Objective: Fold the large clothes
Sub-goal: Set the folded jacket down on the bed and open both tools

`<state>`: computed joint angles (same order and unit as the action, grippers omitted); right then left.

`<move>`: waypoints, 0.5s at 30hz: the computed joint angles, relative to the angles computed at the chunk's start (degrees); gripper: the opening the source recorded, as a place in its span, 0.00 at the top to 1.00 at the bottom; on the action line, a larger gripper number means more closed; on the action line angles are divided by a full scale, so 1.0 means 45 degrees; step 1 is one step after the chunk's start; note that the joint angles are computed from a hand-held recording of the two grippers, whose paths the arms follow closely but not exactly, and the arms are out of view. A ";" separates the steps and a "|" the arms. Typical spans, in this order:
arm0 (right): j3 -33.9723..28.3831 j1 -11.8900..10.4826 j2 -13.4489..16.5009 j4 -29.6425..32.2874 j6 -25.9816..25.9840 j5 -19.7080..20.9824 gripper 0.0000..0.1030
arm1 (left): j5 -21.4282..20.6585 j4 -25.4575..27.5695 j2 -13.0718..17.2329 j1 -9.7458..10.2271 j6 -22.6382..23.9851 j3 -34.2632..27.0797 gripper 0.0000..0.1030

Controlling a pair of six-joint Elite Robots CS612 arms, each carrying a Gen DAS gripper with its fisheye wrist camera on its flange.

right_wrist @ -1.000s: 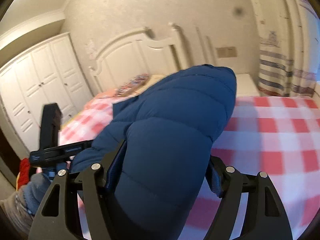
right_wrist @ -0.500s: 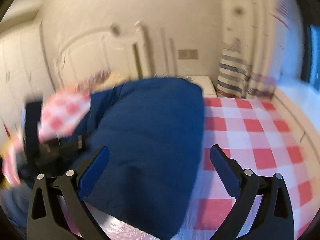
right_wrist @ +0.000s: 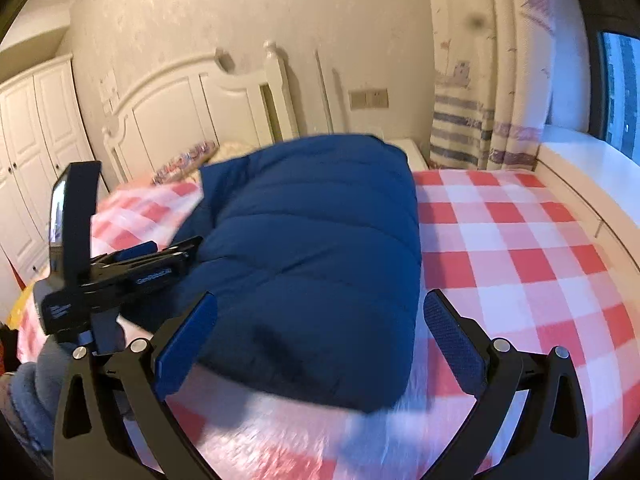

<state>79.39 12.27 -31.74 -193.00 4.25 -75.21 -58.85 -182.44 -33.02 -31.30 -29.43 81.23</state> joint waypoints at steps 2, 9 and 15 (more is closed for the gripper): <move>0.0678 0.0038 -0.0326 -0.0754 -0.0115 -0.0249 0.04 | 0.0419 -0.1022 -0.0288 -0.0279 0.0536 0.0620 0.02; 0.2331 0.0160 -0.1221 -0.2592 -0.0838 -0.0876 0.04 | 0.1098 -0.3236 -0.1413 -0.1125 0.1067 0.2660 0.02; 0.2911 0.0238 -0.1735 -0.3078 -0.1365 -0.0958 0.04 | 0.1837 -0.4666 -0.2099 -0.1668 0.1613 0.3663 0.02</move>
